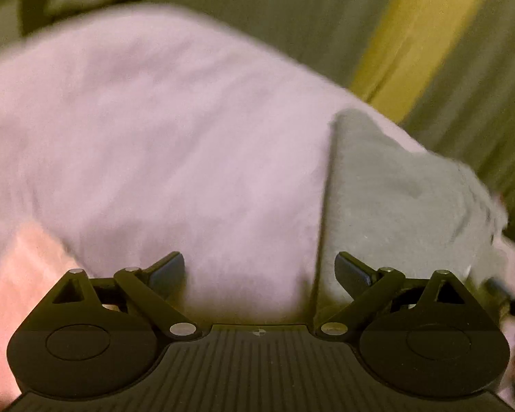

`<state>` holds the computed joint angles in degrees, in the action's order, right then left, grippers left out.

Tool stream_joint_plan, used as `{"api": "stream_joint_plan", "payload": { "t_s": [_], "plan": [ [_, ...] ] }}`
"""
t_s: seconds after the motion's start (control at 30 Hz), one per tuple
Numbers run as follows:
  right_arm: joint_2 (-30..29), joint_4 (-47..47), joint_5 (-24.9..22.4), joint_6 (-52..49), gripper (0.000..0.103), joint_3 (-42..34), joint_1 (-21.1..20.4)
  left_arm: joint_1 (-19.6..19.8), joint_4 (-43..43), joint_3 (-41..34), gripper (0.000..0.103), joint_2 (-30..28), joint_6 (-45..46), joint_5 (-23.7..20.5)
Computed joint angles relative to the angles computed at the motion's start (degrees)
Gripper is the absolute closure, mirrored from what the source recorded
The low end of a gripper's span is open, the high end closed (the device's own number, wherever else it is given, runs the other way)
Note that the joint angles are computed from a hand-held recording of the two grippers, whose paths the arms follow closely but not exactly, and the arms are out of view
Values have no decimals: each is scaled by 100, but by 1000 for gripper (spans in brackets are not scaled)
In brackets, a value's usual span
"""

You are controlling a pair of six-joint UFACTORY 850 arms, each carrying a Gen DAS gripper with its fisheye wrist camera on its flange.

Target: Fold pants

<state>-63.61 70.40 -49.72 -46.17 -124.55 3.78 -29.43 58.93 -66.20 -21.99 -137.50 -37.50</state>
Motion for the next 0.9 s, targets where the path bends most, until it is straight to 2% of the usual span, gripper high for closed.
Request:
{"api": "stream_joint_plan", "payload": {
  "t_s": [0.07, 0.17, 0.2, 0.23, 0.27, 0.33, 0.4, 0.43, 0.47, 0.57, 0.63, 0.73, 0.83, 0.9],
  "plan": [
    [-282, -201, 42, 474, 4, -496, 83, 176, -233, 236, 5, 103, -456, 276],
    [-753, -510, 38, 1342, 5, -1290, 183, 318, -435, 336, 5, 106, -602, 683],
    [-875, -540, 63, 1558, 9, -1479, 212, 303, -377, 383, 5, 132, -635, 696],
    [-955, -525, 79, 1688, 17, -1585, 240, 274, -340, 365, 5, 122, -625, 647],
    [-1119, -600, 22, 1932, 46, -1853, 266, 271, -243, 383, 5, 128, -650, 650],
    [-1143, -689, 98, 2073, 49, -1888, 299, 273, -81, 384, 5, 93, -719, 709],
    [-814, -419, 364, 1497, 49, -1325, 337, 292, 231, 533, 5, 148, -1069, 848],
    [-785, -441, 408, 1449, 48, -1277, 359, 301, 304, 564, 5, 155, -1187, 901],
    [-813, -474, 393, 1528, 43, -1320, 366, 320, 266, 526, 5, 161, -1178, 903],
    [-1085, -777, 240, 2139, 52, -1833, 357, 296, 390, 544, 5, 184, -1366, 887],
    [-779, -710, 441, 1620, 57, -1461, 416, 341, 561, 493, 5, 99, -1529, 932],
    [-98, 153, 595, 422, 62, -538, 472, 346, 776, 563, 5, 136, -1827, 977],
    [533, 979, 472, -519, 63, 151, 493, 354, 939, 638, 5, 196, -2092, 1047],
    [937, 1761, 229, -1047, 63, 663, 414, 331, 1085, 746, 5, 294, -2386, 1061]
  ]
}}
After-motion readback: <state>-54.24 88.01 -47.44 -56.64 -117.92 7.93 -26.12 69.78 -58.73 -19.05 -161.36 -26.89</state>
